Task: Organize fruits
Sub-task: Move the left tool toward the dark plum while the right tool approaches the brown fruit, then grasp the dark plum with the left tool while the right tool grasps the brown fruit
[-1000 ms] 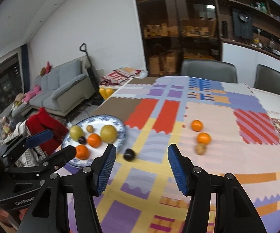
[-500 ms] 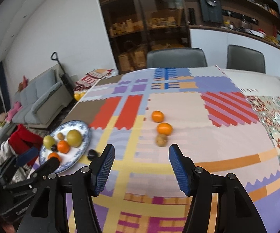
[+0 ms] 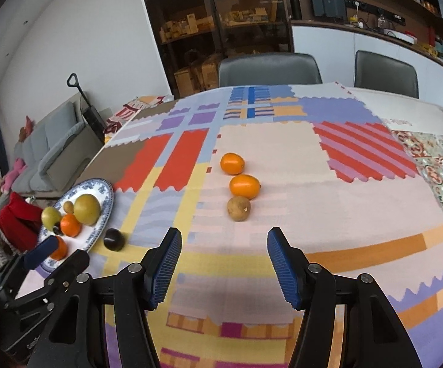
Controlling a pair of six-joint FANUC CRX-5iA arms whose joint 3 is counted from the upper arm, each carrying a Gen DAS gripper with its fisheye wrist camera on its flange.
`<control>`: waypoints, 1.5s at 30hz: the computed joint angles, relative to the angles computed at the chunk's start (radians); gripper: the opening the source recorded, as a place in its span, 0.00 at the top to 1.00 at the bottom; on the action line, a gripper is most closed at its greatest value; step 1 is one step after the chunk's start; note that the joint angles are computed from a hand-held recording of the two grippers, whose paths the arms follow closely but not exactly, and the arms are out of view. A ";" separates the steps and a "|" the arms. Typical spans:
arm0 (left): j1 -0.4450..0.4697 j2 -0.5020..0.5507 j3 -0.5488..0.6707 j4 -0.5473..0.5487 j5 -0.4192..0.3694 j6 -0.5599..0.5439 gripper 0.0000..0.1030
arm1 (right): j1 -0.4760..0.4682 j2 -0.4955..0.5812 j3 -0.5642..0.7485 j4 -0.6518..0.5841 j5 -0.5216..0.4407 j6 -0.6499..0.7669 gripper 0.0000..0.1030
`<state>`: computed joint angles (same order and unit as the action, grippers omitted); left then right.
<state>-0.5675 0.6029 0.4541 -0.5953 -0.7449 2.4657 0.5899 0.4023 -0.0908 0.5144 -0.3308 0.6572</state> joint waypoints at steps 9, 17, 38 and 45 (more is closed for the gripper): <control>0.032 0.088 0.100 0.071 -0.065 -0.125 0.60 | -0.016 0.114 0.171 -0.203 -0.085 0.184 0.43; 0.044 0.131 0.148 0.106 -0.101 -0.191 0.64 | -0.033 0.197 0.292 -0.292 -0.160 0.276 0.47; 0.066 0.143 0.150 0.178 -0.098 -0.253 0.74 | -0.034 0.249 0.350 -0.285 -0.179 0.338 0.72; 0.057 0.085 0.091 0.166 -0.044 -0.232 0.74 | -0.019 0.181 0.278 -0.308 -0.129 0.372 0.72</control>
